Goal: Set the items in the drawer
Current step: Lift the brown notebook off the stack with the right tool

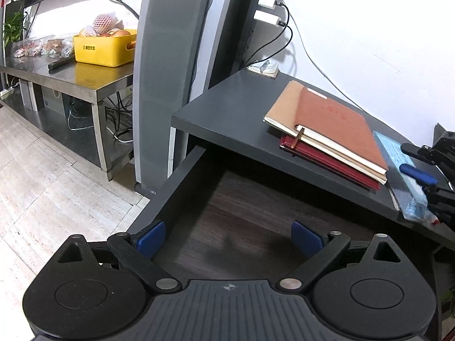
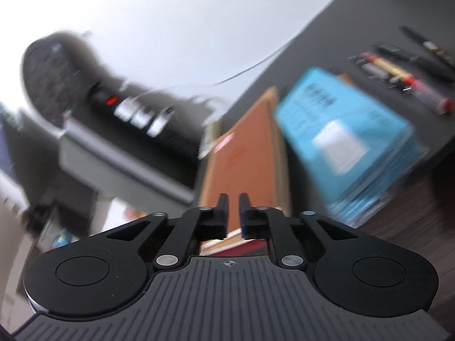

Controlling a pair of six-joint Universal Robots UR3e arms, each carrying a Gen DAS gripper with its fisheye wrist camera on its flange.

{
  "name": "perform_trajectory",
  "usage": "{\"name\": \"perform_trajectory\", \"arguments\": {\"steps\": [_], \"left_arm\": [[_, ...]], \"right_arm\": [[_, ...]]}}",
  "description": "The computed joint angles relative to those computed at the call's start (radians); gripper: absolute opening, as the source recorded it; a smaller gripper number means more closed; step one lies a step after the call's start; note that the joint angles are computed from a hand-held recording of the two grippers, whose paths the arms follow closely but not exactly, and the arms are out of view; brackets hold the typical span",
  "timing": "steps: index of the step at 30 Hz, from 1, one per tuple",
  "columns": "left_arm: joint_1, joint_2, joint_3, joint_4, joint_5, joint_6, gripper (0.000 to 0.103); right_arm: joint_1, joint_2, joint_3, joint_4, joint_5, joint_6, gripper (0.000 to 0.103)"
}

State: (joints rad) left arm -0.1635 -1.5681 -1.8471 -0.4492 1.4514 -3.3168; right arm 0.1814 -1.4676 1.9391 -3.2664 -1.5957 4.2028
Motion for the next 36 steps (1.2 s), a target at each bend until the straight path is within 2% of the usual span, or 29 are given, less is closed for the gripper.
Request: {"name": "perform_trajectory", "arguments": {"steps": [1,5,12,14,20,23,26,27,30,32,36], "left_arm": [[0.000,-0.002,0.001,-0.002,0.001,0.000,0.096],[-0.001,-0.020,0.013,-0.011,-0.004,0.006,0.096],[0.008,-0.040,0.017,-0.015,-0.015,0.011,0.096],[0.010,-0.046,0.018,-0.013,-0.013,0.006,0.096],[0.018,-0.061,0.023,-0.012,-0.020,0.006,0.096],[0.019,-0.066,0.027,-0.012,-0.020,0.006,0.096],[0.018,-0.071,0.031,-0.014,-0.021,0.006,0.096],[0.017,-0.072,0.032,-0.014,-0.022,0.008,0.096],[0.013,-0.074,0.033,-0.015,-0.022,0.014,0.096],[0.011,-0.076,0.034,-0.016,-0.022,0.017,0.096],[0.009,-0.079,0.035,-0.016,-0.022,0.018,0.096]], "right_arm": [[-0.017,-0.007,0.010,0.010,0.021,0.005,0.032],[-0.064,-0.017,0.045,0.021,0.103,0.023,0.032],[-0.072,0.028,0.009,0.036,0.124,0.038,0.032],[-0.075,0.032,0.014,0.002,0.129,0.047,0.031],[-0.092,0.106,0.035,-0.228,0.162,0.103,0.031],[-0.102,0.139,0.010,-0.248,0.174,0.128,0.027],[-0.103,0.137,-0.041,-0.111,0.185,0.103,0.025],[-0.104,0.149,-0.044,-0.124,0.191,0.105,0.024],[-0.115,0.188,-0.014,-0.283,0.198,0.161,0.024],[-0.114,0.180,-0.035,-0.233,0.187,0.135,0.024],[-0.135,0.173,-0.086,-0.081,0.284,0.073,0.023]]}}
